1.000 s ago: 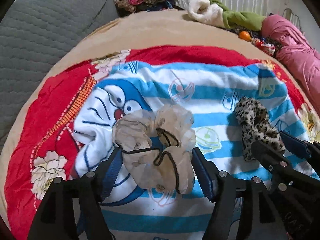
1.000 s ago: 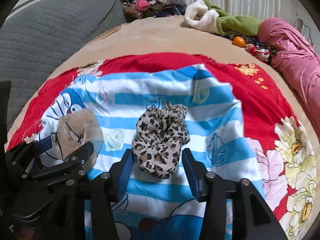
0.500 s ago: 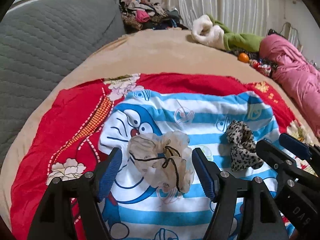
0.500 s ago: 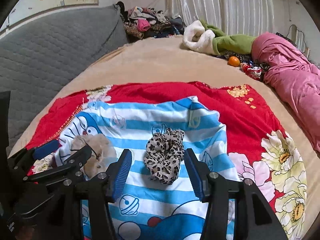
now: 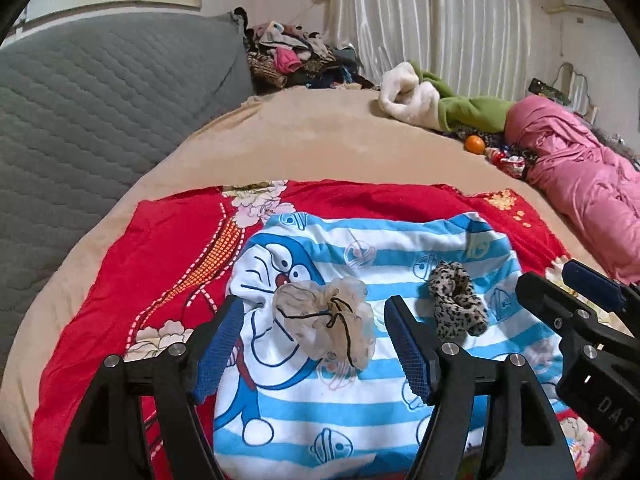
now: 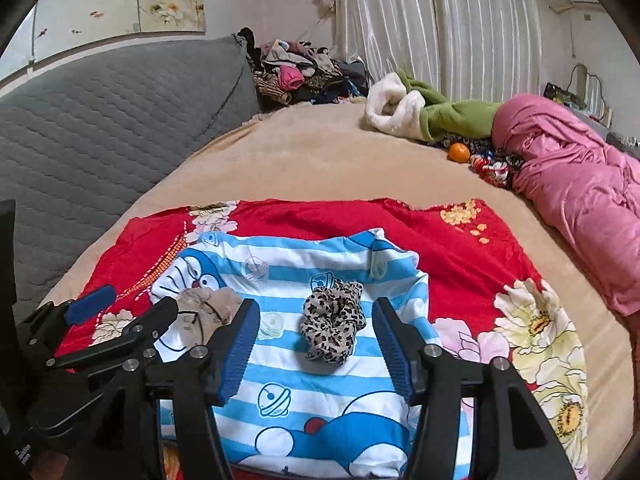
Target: Organize objects
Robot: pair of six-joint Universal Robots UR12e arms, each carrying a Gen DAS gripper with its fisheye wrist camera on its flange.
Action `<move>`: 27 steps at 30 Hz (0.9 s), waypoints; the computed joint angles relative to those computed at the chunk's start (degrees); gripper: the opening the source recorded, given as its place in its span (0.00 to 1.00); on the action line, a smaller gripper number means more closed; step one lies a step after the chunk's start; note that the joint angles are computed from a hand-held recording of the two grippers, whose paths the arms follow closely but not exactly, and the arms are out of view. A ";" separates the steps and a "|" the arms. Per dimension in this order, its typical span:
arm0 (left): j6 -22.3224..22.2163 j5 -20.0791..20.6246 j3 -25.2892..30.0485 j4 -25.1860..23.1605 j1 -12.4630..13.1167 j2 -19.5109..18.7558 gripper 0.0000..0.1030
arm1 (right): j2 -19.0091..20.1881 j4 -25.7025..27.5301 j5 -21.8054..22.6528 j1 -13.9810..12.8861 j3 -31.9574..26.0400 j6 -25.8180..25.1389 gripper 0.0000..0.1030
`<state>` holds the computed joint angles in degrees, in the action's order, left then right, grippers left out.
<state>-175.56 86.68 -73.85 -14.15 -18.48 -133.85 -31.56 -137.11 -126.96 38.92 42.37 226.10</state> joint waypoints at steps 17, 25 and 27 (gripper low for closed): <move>0.44 -2.68 -9.55 5.17 1.53 6.78 0.77 | -2.39 -2.62 -5.00 3.12 2.61 -0.79 0.79; -0.62 -5.21 -14.24 6.62 2.90 9.68 0.77 | -3.99 -3.66 -6.29 4.47 5.29 -0.22 0.82; -0.75 -5.74 -15.21 7.54 3.11 10.20 0.77 | -4.34 -3.73 -6.41 4.77 5.82 0.19 0.82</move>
